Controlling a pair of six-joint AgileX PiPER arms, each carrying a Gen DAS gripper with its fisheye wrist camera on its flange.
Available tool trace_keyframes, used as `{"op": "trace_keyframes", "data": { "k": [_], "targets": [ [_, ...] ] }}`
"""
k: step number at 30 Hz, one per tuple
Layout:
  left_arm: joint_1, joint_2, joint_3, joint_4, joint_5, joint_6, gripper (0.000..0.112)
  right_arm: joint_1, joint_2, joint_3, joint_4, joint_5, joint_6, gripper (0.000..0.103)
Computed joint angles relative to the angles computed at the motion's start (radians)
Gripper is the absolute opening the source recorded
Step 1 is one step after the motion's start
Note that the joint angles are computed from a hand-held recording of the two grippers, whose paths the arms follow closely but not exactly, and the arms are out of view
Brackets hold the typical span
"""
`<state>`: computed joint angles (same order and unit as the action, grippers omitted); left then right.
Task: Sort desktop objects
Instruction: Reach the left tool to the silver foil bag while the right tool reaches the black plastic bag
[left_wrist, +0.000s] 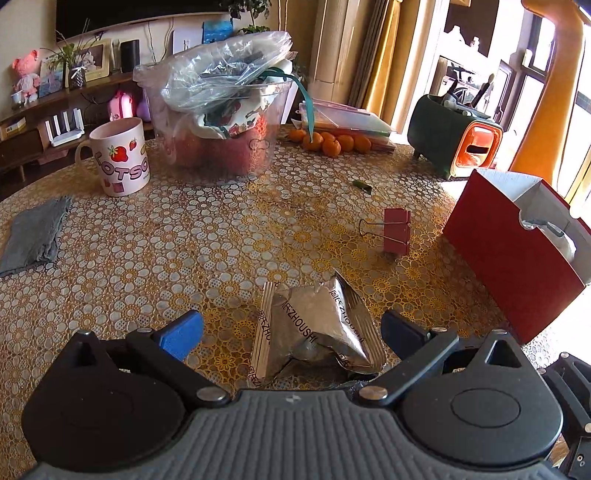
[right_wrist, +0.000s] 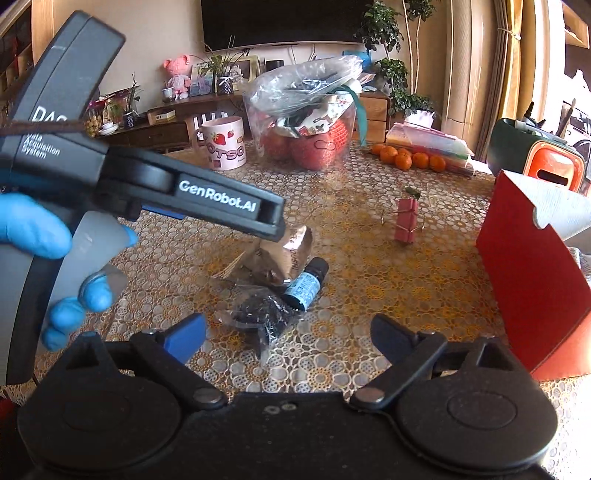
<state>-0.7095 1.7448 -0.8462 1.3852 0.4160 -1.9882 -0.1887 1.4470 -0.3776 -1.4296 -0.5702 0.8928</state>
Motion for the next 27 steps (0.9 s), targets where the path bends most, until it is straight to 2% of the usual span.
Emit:
{"op": "trace_keyframes", "data": {
  "k": [7, 11, 13, 16, 18, 21, 27],
  "targets": [
    [0.095, 0.060, -0.050, -0.059, -0.146, 0.101, 0.103, 0.095, 0.092, -0.018, 0.143, 0.040, -0.119, 0.095],
    [0.108, 0.076, -0.079, -0.058, -0.175, 0.123, 0.103, 0.119, 0.134, -0.034, 0.172, 0.049, -0.141, 0.094],
    [0.110, 0.101, -0.110, -0.149, -0.171, 0.235, 0.103, 0.127, 0.148, -0.042, 0.177, 0.051, -0.141, 0.094],
    [0.120, 0.128, -0.128, -0.170, -0.167, 0.263, 0.103, 0.138, 0.162, -0.050, 0.183, 0.053, -0.144, 0.093],
    [0.138, 0.136, -0.131, -0.183, -0.194, 0.272, 0.103, 0.147, 0.170, -0.052, 0.195, 0.053, -0.155, 0.093],
    [0.147, 0.157, -0.150, -0.265, -0.201, 0.368, 0.103, 0.166, 0.193, -0.063, 0.217, 0.063, -0.166, 0.090],
    [0.178, 0.179, -0.153, -0.316, -0.266, 0.420, 0.103, 0.187, 0.232, -0.078, 0.265, 0.069, -0.198, 0.086]
  ]
}}
